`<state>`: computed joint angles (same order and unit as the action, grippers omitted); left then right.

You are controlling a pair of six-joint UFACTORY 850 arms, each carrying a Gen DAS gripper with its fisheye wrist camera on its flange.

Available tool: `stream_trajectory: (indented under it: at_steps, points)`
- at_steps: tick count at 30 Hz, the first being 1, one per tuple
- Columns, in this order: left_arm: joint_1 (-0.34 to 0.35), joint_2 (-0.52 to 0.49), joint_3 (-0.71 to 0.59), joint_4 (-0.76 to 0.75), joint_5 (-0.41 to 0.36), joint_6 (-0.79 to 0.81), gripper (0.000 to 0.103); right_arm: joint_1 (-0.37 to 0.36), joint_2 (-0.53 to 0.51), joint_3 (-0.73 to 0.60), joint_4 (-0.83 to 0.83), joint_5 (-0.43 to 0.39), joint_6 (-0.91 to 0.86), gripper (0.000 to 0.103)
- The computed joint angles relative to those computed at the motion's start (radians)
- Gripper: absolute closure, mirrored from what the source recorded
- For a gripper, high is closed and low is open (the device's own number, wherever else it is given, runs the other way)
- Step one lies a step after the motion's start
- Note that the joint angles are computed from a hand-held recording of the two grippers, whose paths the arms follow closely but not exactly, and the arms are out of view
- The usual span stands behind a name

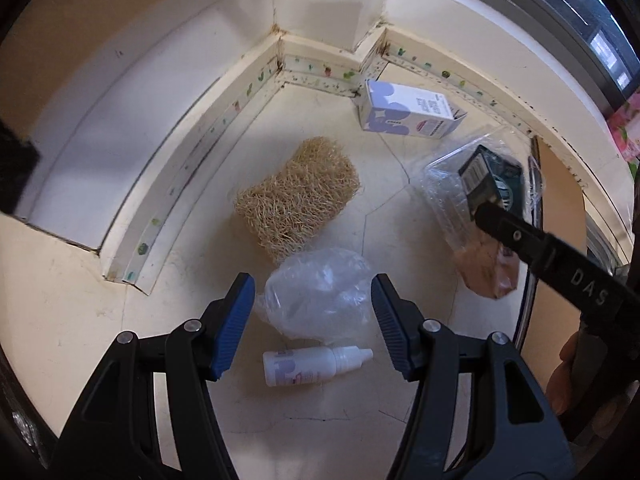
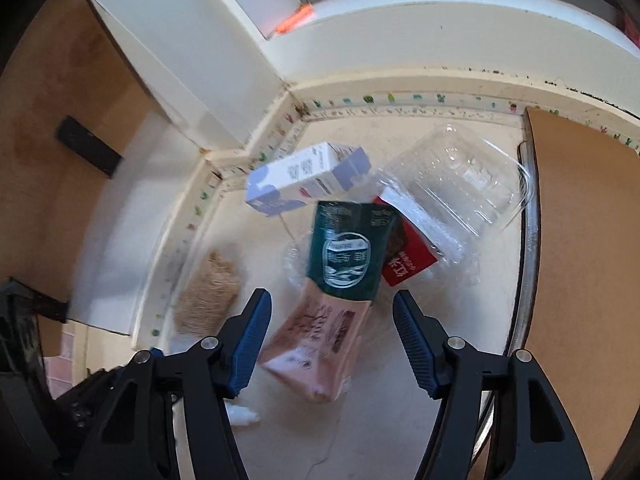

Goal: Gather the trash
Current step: 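Grasp the green-pink drink carton with the right gripper while the left grasps the plastic bag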

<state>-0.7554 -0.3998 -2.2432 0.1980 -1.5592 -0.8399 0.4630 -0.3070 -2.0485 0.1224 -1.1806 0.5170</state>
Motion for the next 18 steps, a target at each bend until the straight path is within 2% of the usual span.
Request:
stream_trajectory:
  at_steps: [5, 12, 13, 14, 15, 18]
  points:
    - [0.011, -0.007, 0.013, -0.026, 0.007, 0.006, 0.045, -0.015, 0.007, 0.044, 0.027, 0.007, -0.038, 0.069]
    - [0.005, -0.025, 0.016, -0.030, -0.003, 0.022, 0.045, -0.026, 0.045, 0.104, 0.051, 0.037, -0.072, 0.070]
    - [0.001, -0.025, 0.020, -0.021, -0.004, 0.019, 0.047, -0.026, 0.057, 0.117, 0.052, 0.040, -0.077, 0.070]
    - [-0.002, -0.020, 0.027, -0.017, 0.003, 0.016, 0.056, -0.027, 0.067, 0.128, 0.056, 0.047, -0.082, 0.070]
    - [-0.001, -0.019, 0.027, -0.021, 0.003, 0.017, 0.059, -0.028, 0.076, 0.139, 0.062, 0.054, -0.085, 0.070]
    - [-0.008, -0.002, 0.045, -0.010, 0.012, -0.001, 0.063, -0.033, 0.107, 0.167, 0.080, 0.074, -0.091, 0.071]
